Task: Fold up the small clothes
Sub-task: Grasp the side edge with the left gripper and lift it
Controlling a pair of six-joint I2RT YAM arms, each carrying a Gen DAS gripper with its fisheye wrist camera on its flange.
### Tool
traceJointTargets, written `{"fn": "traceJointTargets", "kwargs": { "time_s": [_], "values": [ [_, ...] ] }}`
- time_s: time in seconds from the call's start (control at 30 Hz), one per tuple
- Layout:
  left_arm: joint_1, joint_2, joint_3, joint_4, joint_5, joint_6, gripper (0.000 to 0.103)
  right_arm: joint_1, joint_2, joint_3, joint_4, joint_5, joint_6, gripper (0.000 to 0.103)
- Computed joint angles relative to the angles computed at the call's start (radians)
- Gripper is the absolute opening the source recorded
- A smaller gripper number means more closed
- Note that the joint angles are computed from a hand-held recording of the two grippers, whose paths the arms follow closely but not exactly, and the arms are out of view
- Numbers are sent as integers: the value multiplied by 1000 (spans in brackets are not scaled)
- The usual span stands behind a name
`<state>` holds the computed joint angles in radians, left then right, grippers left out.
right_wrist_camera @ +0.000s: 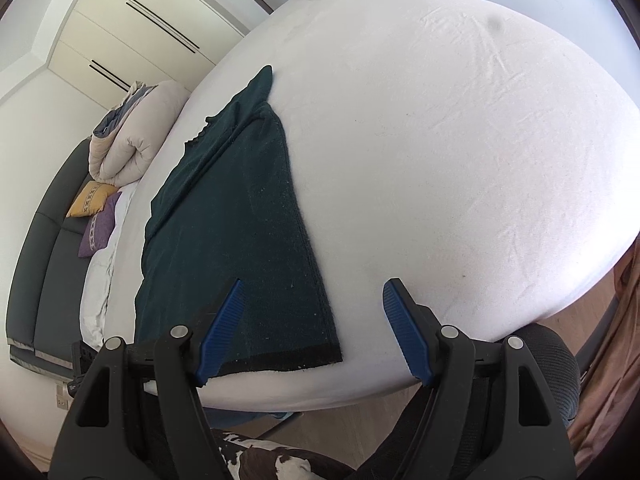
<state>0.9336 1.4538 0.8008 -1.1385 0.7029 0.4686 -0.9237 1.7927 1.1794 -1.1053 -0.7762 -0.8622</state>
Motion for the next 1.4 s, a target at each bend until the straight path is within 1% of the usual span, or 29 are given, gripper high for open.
{"fn": "traceJointTargets", "kwargs": {
  "time_s": [0.1, 0.33, 0.53, 0.63, 0.7, 0.8, 0.87, 0.93, 0.97, 1.0, 1.03, 1.1, 1.17, 1.3, 1.4],
  "values": [
    [41, 25, -7, -11, 34, 38, 8, -1, 17, 13, -8, 21, -7, 71],
    [78, -8, -46, 2, 80, 71, 6, -3, 47, 41, -34, 58, -28, 71],
    [128, -32, -42, -25, 99, 101, 6, 33, 63, 49, -45, 115, -32, 70],
    [139, -45, -41, -38, 95, 120, 6, 52, 80, 60, -91, 131, -51, 70],
    [138, -50, -44, -37, 91, 123, 6, 72, 78, 51, -87, 144, -47, 70],
    [139, -46, -47, -29, 92, 120, 6, 95, 100, 63, -101, 137, -45, 70],
    [146, -43, -46, -32, 98, 125, 6, 106, 126, 86, -127, 126, -53, 58],
    [150, -46, -48, -36, 104, 127, 6, 117, 136, 88, -130, 138, -48, 29],
    [153, -46, -49, -40, 105, 132, 6, 121, 138, 86, -124, 142, -40, 27],
    [155, -46, -50, -40, 106, 134, 6, 120, 138, 83, -124, 139, -41, 23],
    [153, -45, -51, -38, 107, 132, 6, 121, 136, 79, -125, 139, -42, 15],
    [157, -47, -51, -45, 110, 141, 5, 117, 126, 71, -130, 135, -47, 10],
    [157, -51, -45, -53, 118, 147, 5, 111, 112, 66, -151, 122, -69, 8],
    [172, -52, -11, -112, 160, 180, 5, 109, 103, 108, -276, 37, -124, 8],
    [178, -54, 29, -161, 217, 184, 5, 130, 91, 149, -362, -35, -144, 8]
  ]
}}
